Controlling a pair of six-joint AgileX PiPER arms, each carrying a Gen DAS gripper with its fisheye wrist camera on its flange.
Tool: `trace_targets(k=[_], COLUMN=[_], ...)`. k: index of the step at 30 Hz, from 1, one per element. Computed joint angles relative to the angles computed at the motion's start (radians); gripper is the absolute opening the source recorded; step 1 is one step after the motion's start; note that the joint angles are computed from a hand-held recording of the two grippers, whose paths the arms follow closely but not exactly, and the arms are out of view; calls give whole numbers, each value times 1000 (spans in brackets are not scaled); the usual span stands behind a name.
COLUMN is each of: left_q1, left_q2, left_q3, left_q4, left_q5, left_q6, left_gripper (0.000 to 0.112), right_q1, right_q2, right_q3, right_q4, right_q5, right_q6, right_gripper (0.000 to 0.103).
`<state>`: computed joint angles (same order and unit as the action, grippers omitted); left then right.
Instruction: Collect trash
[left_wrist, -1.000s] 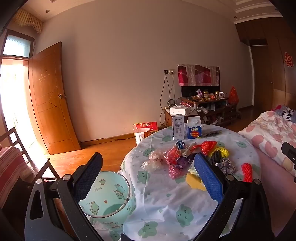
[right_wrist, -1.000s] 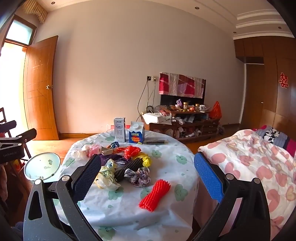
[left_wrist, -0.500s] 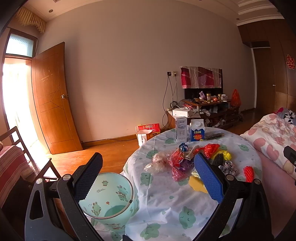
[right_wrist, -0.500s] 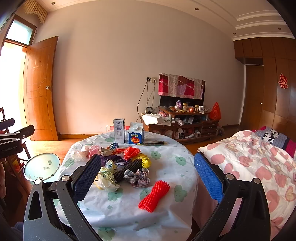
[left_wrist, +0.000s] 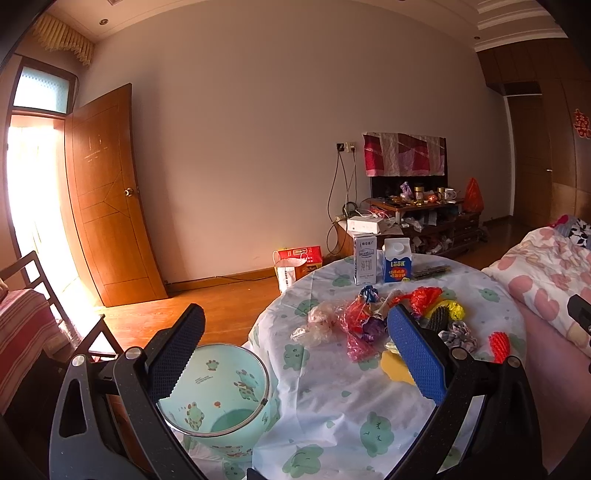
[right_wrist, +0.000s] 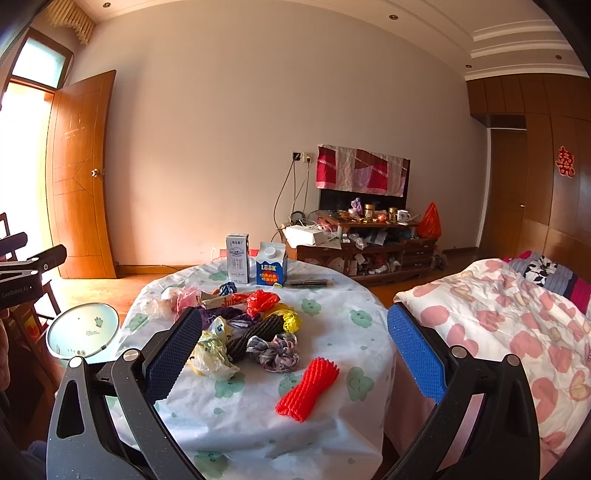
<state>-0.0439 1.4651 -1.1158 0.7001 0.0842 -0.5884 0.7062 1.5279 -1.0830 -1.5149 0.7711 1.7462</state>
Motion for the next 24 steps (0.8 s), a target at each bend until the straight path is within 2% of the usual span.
trace_targets(k=[3, 6, 24], left_q1=[4, 9, 8], left_q2=[1, 2, 8], left_q3=[-2, -8, -12], left_q4=[23, -25, 33], left_q5=[1, 3, 8], left_q6=[-23, 21, -34], left_gripper=[97, 97, 97], right_q1=[4, 2, 7], right_q2=[3, 4, 16], right_q3=[2, 3, 10], right_q4=[-3, -6, -8], right_q5=[3, 1, 0], right_q6=[4, 7, 19], right_gripper=[98, 98, 98])
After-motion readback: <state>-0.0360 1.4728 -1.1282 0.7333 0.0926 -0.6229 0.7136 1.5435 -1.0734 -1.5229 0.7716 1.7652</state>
